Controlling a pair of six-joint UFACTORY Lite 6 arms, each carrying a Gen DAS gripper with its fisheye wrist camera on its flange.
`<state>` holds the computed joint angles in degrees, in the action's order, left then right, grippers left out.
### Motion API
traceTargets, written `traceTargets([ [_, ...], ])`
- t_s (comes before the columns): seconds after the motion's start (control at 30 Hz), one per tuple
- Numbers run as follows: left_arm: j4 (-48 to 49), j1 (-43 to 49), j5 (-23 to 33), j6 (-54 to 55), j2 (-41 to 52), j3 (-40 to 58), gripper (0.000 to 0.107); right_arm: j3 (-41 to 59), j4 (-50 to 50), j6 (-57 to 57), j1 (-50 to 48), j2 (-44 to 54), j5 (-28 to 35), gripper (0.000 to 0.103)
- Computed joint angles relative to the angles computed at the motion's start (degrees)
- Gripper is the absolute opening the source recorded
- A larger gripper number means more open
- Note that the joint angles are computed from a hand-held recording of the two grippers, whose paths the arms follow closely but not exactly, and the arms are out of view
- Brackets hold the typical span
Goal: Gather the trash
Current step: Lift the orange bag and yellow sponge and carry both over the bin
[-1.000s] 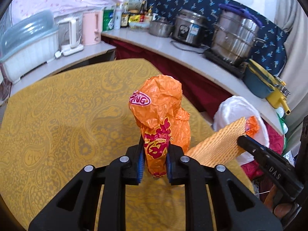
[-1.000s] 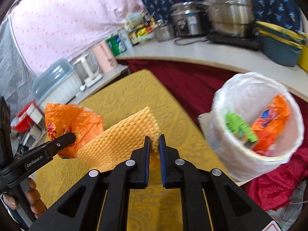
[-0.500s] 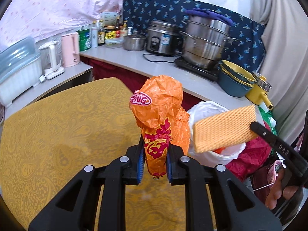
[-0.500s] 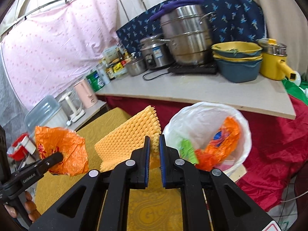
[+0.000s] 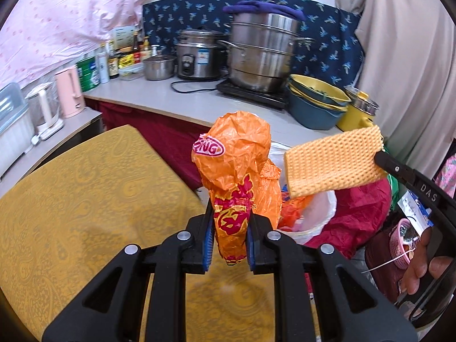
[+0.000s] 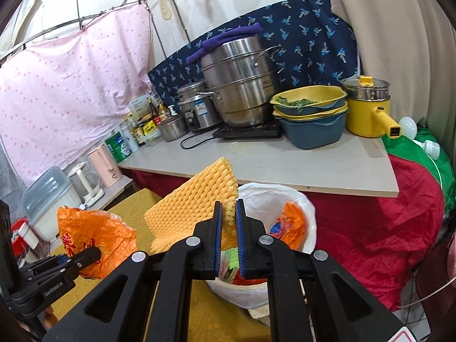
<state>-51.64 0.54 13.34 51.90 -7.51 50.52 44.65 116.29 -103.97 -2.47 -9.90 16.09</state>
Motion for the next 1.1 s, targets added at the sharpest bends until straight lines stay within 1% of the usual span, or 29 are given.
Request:
traceTargets([
  [0.13,3.7,-4.6,-2.5,-4.6,2.5,1.7,0.018,0.2,-1.5,0.3,-3.9,0.6,1.7,0.009],
  [0.23,9.1,-8.2,-4.4,-11.0,5.2,3.8,0.018,0.7,-2.0,0.2,-6.5,1.8,3.0,0.009],
  [0.43,16.6,-12.2,-6.3,-19.7,11.6,9.0,0.018,3.4,-0.9,-2.2,-10.2,6.1,4.4,0.009],
  [0.53,17.0,-13.2,-6.5,-20.5,15.6,12.5,0.018,5.1,0.8,-4.3,-10.7,8.9,4.4,0.009],
  [0.63,19.5,-14.1,-6.4,-23.2,20.0,16.4,0.018,7.5,2.7,-6.6,-10.8,12.5,4.0,0.009],
  [0.77,26.3,-15.1,-5.7,-30.2,26.6,22.4,0.018,10.6,7.2,-11.3,-10.1,17.0,2.8,0.009],
  [0.87,25.4,-15.2,-4.8,-29.2,31.3,26.6,0.019,13.3,8.8,-12.9,-9.9,20.8,2.2,0.009],
  [1.1,31.9,-15.3,-2.9,-36.4,40.7,35.0,0.023,18.5,12.9,-16.4,-9.4,27.9,1.6,0.009],
])
